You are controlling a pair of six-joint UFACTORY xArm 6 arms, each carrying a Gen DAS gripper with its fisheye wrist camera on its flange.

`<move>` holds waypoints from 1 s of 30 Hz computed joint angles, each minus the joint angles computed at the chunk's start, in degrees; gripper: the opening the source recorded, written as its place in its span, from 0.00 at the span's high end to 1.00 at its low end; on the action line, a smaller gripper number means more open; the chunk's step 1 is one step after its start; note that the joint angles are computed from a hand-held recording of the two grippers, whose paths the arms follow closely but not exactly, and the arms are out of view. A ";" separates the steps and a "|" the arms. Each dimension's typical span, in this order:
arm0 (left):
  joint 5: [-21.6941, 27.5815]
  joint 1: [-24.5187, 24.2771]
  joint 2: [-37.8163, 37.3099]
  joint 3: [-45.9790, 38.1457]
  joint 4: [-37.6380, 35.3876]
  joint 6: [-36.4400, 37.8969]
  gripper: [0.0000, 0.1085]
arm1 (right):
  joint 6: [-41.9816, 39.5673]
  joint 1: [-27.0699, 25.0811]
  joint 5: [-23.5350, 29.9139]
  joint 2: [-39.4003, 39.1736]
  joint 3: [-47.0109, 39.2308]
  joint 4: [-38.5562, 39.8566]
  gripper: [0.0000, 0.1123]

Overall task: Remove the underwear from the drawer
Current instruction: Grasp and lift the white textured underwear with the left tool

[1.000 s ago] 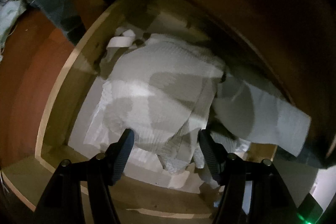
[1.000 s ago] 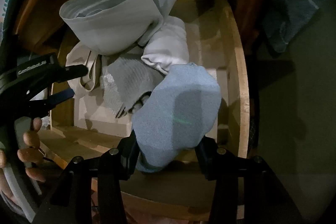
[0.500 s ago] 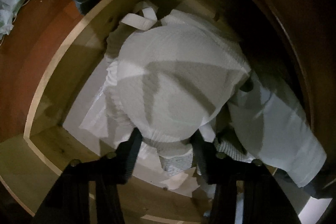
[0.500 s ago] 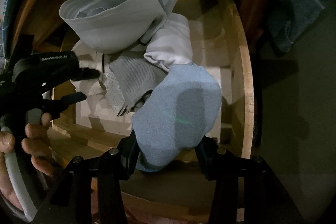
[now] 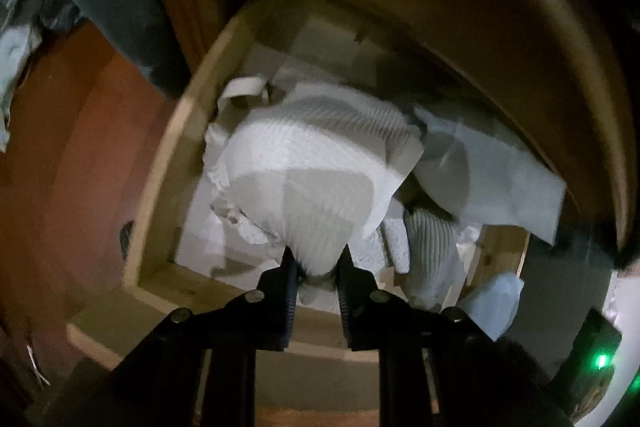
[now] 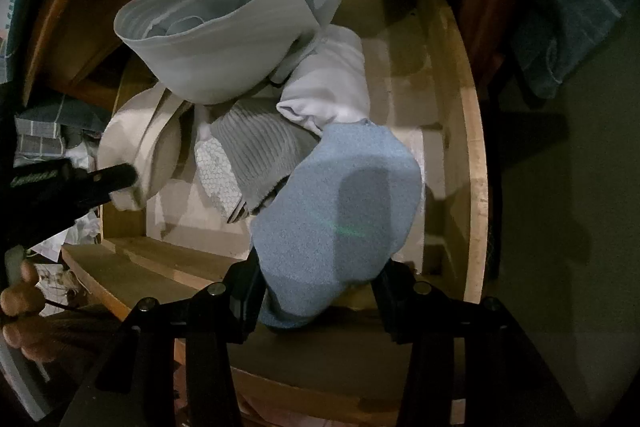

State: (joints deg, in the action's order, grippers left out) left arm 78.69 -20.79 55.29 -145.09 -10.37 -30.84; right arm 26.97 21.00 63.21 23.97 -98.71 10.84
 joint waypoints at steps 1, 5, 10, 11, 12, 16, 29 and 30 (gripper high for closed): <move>-0.94 -0.01 -2.05 2.91 -0.11 0.98 0.84 | 0.26 0.17 0.12 0.19 -0.24 -0.61 0.60; -5.49 0.21 -8.78 13.01 -0.14 4.02 0.85 | 0.70 0.45 -0.45 0.18 -0.20 -1.63 0.60; -5.63 -0.48 -10.81 13.89 0.65 5.53 0.86 | 1.41 0.37 0.03 0.74 -0.81 -2.07 0.60; -6.00 -0.42 -11.70 14.87 0.69 5.87 0.86 | 1.46 0.40 0.00 0.83 -0.94 -2.11 0.60; -6.30 -0.42 -12.38 15.47 0.77 6.34 0.86 | 1.34 0.31 0.02 0.97 -1.12 -2.12 0.60; -7.18 -0.59 -15.38 17.99 1.44 7.87 0.86 | 1.29 0.25 -0.07 1.23 -1.35 -1.87 0.60; -10.93 -2.41 -24.30 25.60 4.64 11.81 0.86 | 2.12 0.78 1.25 1.50 -1.91 -4.88 0.60; -11.28 -2.42 -25.17 26.24 4.63 12.53 0.86 | 2.20 0.85 1.43 1.59 -2.05 -5.25 0.60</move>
State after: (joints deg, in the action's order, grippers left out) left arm 67.42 -23.21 30.11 -118.85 -5.74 -18.31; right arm 29.17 21.85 64.64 25.56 -100.76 5.58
